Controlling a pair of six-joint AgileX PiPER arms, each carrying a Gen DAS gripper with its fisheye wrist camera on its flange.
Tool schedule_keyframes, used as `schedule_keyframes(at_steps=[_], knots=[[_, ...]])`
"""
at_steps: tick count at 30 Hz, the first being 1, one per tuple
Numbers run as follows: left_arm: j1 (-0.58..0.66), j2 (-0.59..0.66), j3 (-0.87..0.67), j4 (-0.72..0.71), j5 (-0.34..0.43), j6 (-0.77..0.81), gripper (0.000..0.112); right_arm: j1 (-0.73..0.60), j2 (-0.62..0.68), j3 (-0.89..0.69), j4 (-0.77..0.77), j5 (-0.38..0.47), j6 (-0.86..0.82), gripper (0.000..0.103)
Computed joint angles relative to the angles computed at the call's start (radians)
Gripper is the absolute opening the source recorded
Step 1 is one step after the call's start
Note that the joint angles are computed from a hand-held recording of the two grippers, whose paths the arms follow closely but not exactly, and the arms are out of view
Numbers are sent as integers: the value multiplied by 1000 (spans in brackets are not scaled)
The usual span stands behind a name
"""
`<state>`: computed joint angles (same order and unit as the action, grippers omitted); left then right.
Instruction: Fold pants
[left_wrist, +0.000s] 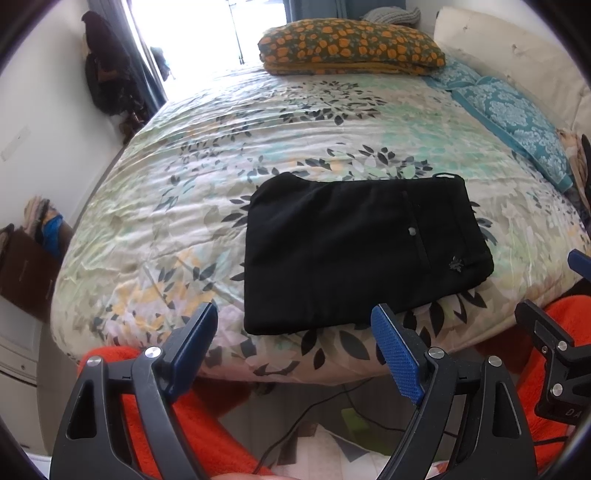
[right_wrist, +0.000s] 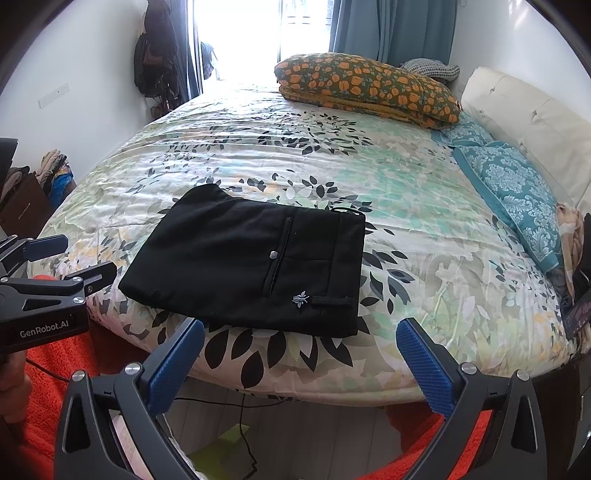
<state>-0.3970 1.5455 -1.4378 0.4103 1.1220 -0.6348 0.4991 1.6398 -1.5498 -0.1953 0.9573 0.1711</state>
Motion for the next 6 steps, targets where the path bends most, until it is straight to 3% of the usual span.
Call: schedule_keyframes(at_steps=[6], knots=[[-17, -3, 17, 24, -11, -5, 87, 2, 1, 7, 3, -5, -7, 103]])
